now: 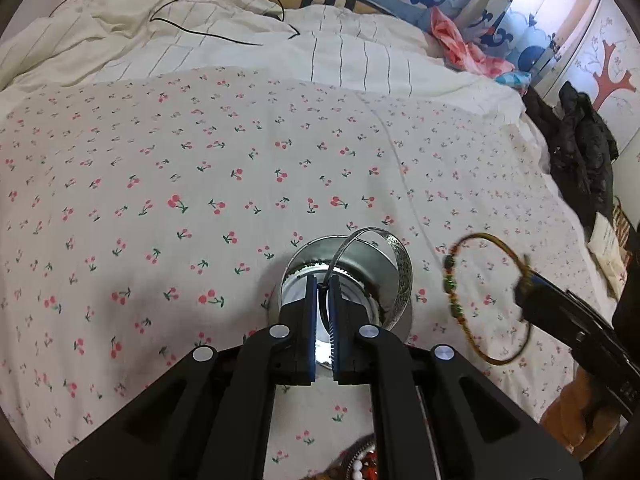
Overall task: Organize jewelry
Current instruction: 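Carry both bangles over the silver tin and open both grippers to drop them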
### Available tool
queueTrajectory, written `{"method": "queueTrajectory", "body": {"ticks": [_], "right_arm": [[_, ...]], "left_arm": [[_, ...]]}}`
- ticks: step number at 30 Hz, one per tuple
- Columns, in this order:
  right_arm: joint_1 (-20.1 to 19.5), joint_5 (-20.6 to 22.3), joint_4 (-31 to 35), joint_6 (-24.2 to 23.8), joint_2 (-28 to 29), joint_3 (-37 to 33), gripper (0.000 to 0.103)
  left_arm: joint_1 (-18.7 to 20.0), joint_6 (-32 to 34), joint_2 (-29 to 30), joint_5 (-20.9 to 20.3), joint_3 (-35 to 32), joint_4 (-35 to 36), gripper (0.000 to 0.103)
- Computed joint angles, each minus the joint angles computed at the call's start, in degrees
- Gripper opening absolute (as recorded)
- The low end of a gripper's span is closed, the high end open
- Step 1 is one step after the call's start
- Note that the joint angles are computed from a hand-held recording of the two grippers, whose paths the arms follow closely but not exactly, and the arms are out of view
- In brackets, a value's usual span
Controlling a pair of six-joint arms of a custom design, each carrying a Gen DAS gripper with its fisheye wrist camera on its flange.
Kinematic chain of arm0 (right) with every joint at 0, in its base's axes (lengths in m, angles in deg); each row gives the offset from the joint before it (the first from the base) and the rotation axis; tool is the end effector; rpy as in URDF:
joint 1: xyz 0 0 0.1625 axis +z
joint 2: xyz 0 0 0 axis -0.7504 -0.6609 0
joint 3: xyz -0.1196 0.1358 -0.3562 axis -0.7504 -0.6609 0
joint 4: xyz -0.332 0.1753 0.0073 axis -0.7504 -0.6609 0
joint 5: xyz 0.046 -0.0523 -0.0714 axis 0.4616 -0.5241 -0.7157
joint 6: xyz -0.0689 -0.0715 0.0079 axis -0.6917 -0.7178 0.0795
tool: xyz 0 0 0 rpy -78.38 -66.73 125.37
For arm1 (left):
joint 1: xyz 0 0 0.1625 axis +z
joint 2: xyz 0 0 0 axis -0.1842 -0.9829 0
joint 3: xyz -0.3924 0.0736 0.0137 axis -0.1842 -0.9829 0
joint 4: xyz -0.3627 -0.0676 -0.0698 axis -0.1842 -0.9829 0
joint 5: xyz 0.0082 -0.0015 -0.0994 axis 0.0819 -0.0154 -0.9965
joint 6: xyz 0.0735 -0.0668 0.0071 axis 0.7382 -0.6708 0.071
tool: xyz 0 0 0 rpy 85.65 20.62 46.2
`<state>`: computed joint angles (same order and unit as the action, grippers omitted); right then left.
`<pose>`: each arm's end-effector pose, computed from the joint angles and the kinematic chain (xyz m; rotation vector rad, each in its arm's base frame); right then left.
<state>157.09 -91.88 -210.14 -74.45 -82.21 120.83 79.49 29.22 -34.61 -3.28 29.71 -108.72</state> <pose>0.3645 -0.7167 0.0620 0.5384 -2.8576 0.9968 -0.1173 -0.8040 0.3096 0.5143 2.6004 -0.5232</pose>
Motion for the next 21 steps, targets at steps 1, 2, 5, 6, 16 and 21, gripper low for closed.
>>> {"method": "queueTrajectory", "body": {"ticks": [1, 2, 5, 6, 16, 21], "right_arm": [[-0.2, -0.3, 1.3, 0.0, 0.9, -1.6, 0.01], [-0.3, -0.2, 1.8, 0.0, 1.4, -2.3, 0.01], [-0.8, -0.1, 4.2, 0.0, 3.2, -5.3, 0.01], [-1.0, -0.1, 5.0, 0.0, 3.9, -6.4, 0.01], [-1.1, -0.3, 10.5, -1.4, 8.7, -14.4, 0.01], [-0.6, -2.9, 17.5, -1.8, 13.2, -22.8, 0.01]], "left_arm": [[0.0, 0.1, 0.6, 0.4, -1.0, 1.1, 0.005], [0.0, 0.1, 1.2, 0.6, -1.9, 2.2, 0.005], [0.1, -0.1, 2.0, 1.6, -2.9, 3.4, 0.005], [0.2, -0.4, 1.8, 1.7, -2.5, 3.5, 0.006], [0.6, -2.7, 0.4, 2.7, -3.9, 4.6, 0.011], [1.0, -3.8, 0.1, 1.8, -5.1, 5.0, 0.016]]}}
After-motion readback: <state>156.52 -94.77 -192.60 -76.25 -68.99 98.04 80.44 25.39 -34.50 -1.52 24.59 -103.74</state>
